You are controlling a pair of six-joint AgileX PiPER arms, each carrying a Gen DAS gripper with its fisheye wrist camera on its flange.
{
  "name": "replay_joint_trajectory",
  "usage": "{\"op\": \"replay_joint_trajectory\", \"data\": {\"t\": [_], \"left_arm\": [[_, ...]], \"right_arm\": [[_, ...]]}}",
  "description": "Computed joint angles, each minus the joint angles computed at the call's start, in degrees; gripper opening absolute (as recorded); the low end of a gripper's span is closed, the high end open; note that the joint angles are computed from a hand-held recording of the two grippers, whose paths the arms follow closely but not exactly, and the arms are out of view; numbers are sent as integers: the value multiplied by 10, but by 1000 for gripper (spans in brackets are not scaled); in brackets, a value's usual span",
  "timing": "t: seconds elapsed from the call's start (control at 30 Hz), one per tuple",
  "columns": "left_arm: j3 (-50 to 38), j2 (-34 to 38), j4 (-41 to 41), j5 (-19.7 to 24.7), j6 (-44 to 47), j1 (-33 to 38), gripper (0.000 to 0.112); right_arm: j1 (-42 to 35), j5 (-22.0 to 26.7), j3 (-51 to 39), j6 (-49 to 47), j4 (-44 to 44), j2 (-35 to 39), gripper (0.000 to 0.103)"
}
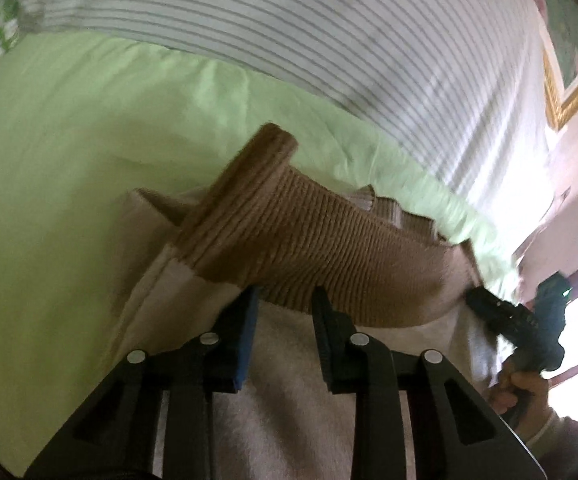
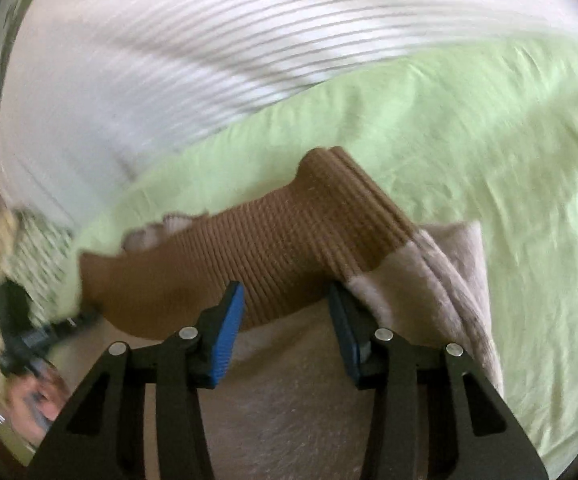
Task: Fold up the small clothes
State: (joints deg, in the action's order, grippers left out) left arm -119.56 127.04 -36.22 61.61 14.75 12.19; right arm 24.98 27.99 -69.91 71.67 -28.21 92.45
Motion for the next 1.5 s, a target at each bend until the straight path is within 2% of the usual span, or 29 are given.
{"op": "replay_joint_trajectory", "data": {"t": [0.1,0.17,0.2,0.27,0.3,0.37,0.43,0.53,0.67,0.73,0.8,0.9,0.97,1.13,1.2,1.3,1.4,1.5], "left_arm": [[2,-4,6,8,-7,6,28],[5,-7,17,4,-23,0,28],[11,-15,21,5,-30,0,33],[50,-48,31,-9,-28,2,42],[74,-68,38,-19,-32,3,45],[108,-91,41,-28,-40,6,49],[155,-123,42,-36,-51,13,50],[252,-190,20,-49,-41,32,51],[384,-285,8,-81,-8,39,54],[416,-301,18,-85,-4,37,54],[426,-295,38,-84,-15,33,52],[428,-290,60,-93,-18,25,49],[421,-298,76,-86,-40,22,49],[461,-359,126,-91,-123,19,56],[492,-390,123,-89,-137,23,64],[547,-433,113,-79,-160,27,69],[586,-436,58,-74,-153,49,69],[604,-422,7,-90,-148,68,71]], "right_arm": [[-5,-17,23,21,4,-18,45],[4,1,14,41,-10,-15,45],[7,8,10,48,-9,-15,47],[18,-10,28,114,-45,-29,48],[23,-3,40,136,-60,-44,49],[45,45,27,150,-63,-48,49],[56,34,39,166,-59,-53,49],[97,50,56,208,-85,-67,49],[181,101,93,286,-143,-97,49],[210,141,101,286,-138,-103,49],[224,179,110,300,-132,-101,49],[229,191,145,340,-155,-127,45],[241,247,130,368,-162,-130,47],[262,270,129,405,-179,-161,47],[285,281,122,414,-190,-164,47],[310,287,105,429,-202,-152,48],[333,288,92,438,-206,-138,48],[346,287,69,414,-194,-114,49]]}}
